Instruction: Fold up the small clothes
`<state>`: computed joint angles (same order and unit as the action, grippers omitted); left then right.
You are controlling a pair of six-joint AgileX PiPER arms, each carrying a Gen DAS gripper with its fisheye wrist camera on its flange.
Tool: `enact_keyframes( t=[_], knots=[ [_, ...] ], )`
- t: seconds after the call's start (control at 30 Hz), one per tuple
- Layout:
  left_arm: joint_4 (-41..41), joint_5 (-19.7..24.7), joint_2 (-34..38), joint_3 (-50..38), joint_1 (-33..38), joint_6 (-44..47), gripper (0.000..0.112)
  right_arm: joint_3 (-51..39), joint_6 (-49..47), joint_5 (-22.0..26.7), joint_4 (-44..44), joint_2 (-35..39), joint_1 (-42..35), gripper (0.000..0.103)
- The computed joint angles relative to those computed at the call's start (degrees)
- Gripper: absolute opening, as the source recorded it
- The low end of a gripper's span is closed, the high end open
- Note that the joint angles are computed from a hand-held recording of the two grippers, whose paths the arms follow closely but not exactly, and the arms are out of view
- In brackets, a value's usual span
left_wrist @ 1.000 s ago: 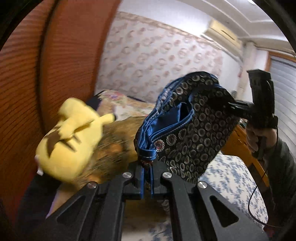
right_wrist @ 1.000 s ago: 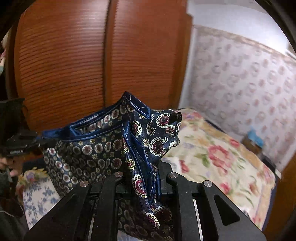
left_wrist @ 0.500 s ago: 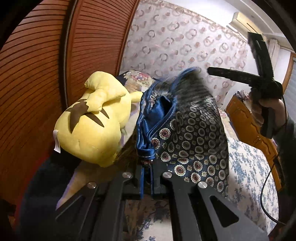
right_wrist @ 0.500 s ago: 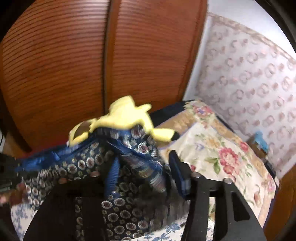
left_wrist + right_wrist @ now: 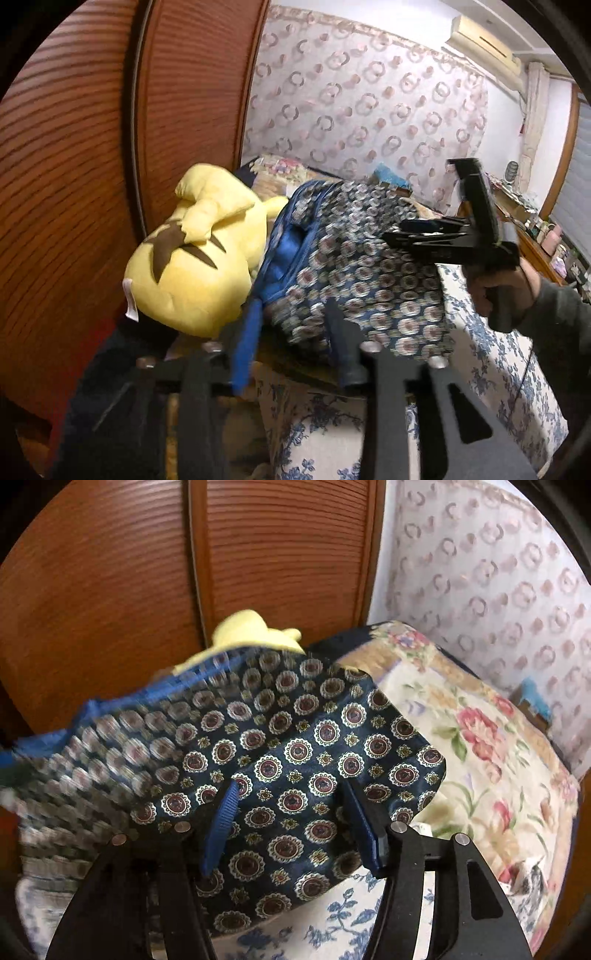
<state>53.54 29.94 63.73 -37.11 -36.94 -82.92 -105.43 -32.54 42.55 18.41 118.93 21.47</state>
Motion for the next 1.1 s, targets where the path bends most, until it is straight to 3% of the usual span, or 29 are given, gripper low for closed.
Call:
enact_keyframes(
  t=[0.1, 0.33, 0.63, 0.9, 1.1],
  knots=[
    [2.2, 4.7, -1.5, -1.1, -4.5, -1.4, 0.057, 2.7, 1.9, -0.8, 1.1, -2.8, -0.5, 0.060],
    [6.5, 15.3, -0.6, -4.7, -16.6, -6.1, 0.058, 19.8, -1.4, -7.1, 5.5, -19.5, -2.7, 0.064],
    [9.8, 19.1, 6.3, -8.7, -28.1, -10.7, 0.058, 43.5, -3.8, -10.8, 8.4, -44.6, -10.6, 0.083],
    [11.3, 21.8, 14.2, -15.6, -36.0, -12.7, 0.058, 58.0, -12.5, -5.8, 16.8, -62.8, -25.0, 0.085],
    [11.2, 23.9, 18.9, -21.5, -40.0, -11.9, 0.058, 62.9, -23.8, 5.2, 26.8, -72.6, -44.1, 0.085]
  ],
)
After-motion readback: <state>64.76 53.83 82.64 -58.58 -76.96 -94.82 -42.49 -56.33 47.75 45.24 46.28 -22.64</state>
